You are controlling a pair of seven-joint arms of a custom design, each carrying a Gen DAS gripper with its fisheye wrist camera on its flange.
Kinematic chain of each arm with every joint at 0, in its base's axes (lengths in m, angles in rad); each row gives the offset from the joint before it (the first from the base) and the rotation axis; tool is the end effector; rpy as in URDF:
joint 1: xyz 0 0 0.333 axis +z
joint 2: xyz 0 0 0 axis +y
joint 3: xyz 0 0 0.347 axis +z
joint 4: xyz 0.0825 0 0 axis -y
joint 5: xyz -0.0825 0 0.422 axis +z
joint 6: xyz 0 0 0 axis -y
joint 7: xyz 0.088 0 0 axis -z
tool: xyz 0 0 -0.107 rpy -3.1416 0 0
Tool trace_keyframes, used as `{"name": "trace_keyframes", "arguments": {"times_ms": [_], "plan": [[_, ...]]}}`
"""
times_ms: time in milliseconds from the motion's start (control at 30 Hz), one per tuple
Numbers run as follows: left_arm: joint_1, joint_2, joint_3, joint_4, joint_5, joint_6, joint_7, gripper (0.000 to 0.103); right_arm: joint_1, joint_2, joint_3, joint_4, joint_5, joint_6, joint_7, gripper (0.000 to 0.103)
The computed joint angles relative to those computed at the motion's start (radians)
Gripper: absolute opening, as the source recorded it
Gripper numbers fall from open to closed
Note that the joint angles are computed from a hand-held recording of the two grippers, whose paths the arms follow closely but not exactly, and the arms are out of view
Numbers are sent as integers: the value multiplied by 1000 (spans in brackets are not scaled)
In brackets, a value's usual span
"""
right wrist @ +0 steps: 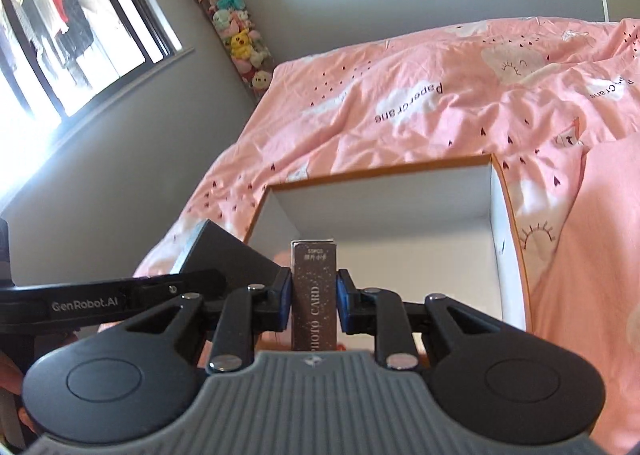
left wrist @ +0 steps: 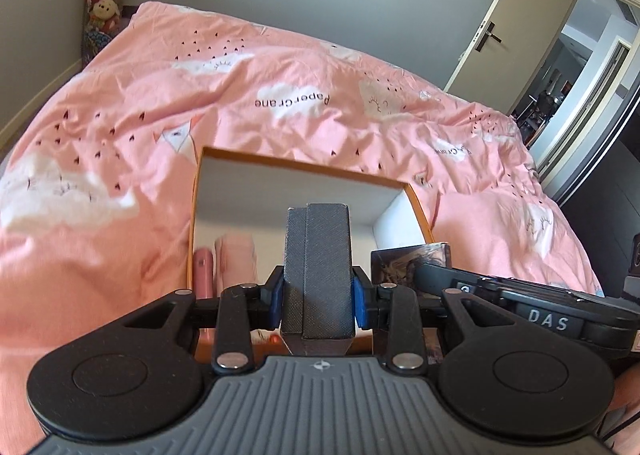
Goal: Organize objects
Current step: 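Grasp the small PHOTO CARD box with the right tool, then carry both held boxes into the orange box beside the pink items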
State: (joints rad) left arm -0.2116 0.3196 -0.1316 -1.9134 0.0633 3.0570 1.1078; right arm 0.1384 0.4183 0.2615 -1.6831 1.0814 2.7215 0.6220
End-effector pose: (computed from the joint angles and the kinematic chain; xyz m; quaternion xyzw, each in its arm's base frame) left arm 0.6688 -0.2348 0.4358 -0.6740 0.6198 -0.3738 0.1477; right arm 0.7079 0.2356 0.4270 -0.7416 0.4886 -0.0301 0.4587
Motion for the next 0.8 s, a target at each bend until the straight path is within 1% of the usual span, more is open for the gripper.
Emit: {"name": "trace_keyframes", "arguments": {"times_ms": [33, 67, 100, 167, 233, 300, 333, 400, 433, 467, 567, 667, 800], "plan": [[1, 20, 0, 31, -1, -16, -1, 37, 7, 17, -6, 25, -10, 6, 20, 24], [19, 45, -19, 60, -17, -28, 14, 37, 14, 36, -10, 49, -23, 22, 41, 24], [26, 71, -27, 91, -25, -42, 21, 37, 23, 57, -15, 73, -45, 40, 66, 24], [-15, 122, 19, 154, -1, -86, -15, 37, 34, 100, -21, 116, -100, 63, 126, 24], [-36, 170, 40, 205, 19, -120, -39, 37, 46, 147, -34, 161, -168, 61, 204, 24], [-44, 207, 45, 239, 28, -157, -59, 37, 60, 195, -53, 205, -241, 40, 290, 24], [-60, 221, 59, 250, 44, -167, -77, 37, 62, 212, -59, 215, -270, 30, 326, 24], [-118, 235, 122, 259, 109, -180, -139, 37, 62, 243, -63, 238, -318, 8, 392, 24], [-137, 242, 141, 264, 138, -189, -165, 37, 56, 257, -59, 246, -334, -4, 418, 24], [-142, 248, 143, 268, 156, -199, -178, 37, 52, 272, -56, 260, -353, -17, 447, 24], [-133, 265, 126, 282, 185, -233, -190, 37, 43, 306, -48, 289, -412, -47, 521, 24], [-149, 280, 139, 298, 234, -261, -213, 37, 34, 328, -34, 307, -461, -66, 571, 24], [-166, 295, 152, 320, 305, -303, -227, 37, 25, 372, -20, 363, -503, -129, 625, 24]]}}
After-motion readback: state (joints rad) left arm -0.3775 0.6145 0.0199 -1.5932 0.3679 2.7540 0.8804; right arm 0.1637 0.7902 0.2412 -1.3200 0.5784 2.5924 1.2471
